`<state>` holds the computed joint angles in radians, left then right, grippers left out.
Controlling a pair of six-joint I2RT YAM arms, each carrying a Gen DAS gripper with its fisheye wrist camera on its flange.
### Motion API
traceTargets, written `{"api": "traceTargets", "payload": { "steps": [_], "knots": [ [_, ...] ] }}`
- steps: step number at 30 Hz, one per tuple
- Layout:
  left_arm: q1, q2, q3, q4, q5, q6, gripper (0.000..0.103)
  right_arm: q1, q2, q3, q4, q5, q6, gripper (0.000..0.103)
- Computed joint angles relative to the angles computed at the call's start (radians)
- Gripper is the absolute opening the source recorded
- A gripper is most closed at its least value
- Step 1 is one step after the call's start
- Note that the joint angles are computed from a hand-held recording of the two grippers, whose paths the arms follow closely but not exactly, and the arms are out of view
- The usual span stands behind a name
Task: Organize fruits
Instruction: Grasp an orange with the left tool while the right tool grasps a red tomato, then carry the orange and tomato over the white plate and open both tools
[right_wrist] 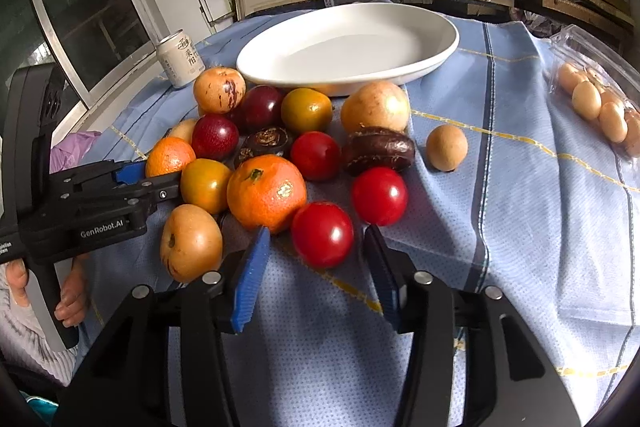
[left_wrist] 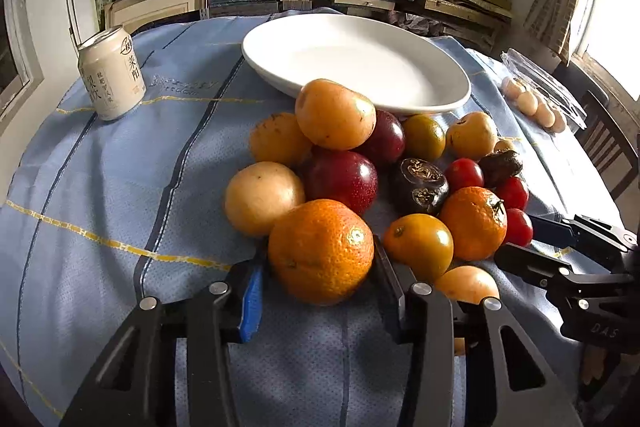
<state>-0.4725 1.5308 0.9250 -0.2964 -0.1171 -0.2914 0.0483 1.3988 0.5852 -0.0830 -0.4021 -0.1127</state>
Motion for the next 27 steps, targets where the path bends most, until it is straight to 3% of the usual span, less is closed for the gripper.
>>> {"api": "traceTargets", "payload": {
  "steps": [3, 7, 20, 23, 27],
  "knots": [
    [-0.002, 0.01, 0.008, -0.002, -0.005, -0.004, 0.047, 0.006, 0.003, 0.004, 0.002, 0.006, 0.001, 0.05],
    [0.012, 0.005, 0.004, -0.002, 0.022, -0.002, 0.047, -0.003, 0.011, 0.01, -0.013, -0.031, -0.015, 0.029],
    [0.02, -0.114, -0.033, -0.038, 0.033, -0.016, 0.046, -0.046, -0.034, -0.006, -0.044, -0.096, -0.02, 0.029],
    [0.039, -0.108, 0.025, -0.092, 0.04, 0.008, 0.046, -0.068, -0.072, 0.017, -0.096, -0.126, -0.032, 0.029],
    [0.059, -0.027, 0.2, -0.169, 0.009, 0.067, 0.046, -0.089, -0.075, 0.135, -0.181, -0.138, -0.042, 0.029]
  ]
}}
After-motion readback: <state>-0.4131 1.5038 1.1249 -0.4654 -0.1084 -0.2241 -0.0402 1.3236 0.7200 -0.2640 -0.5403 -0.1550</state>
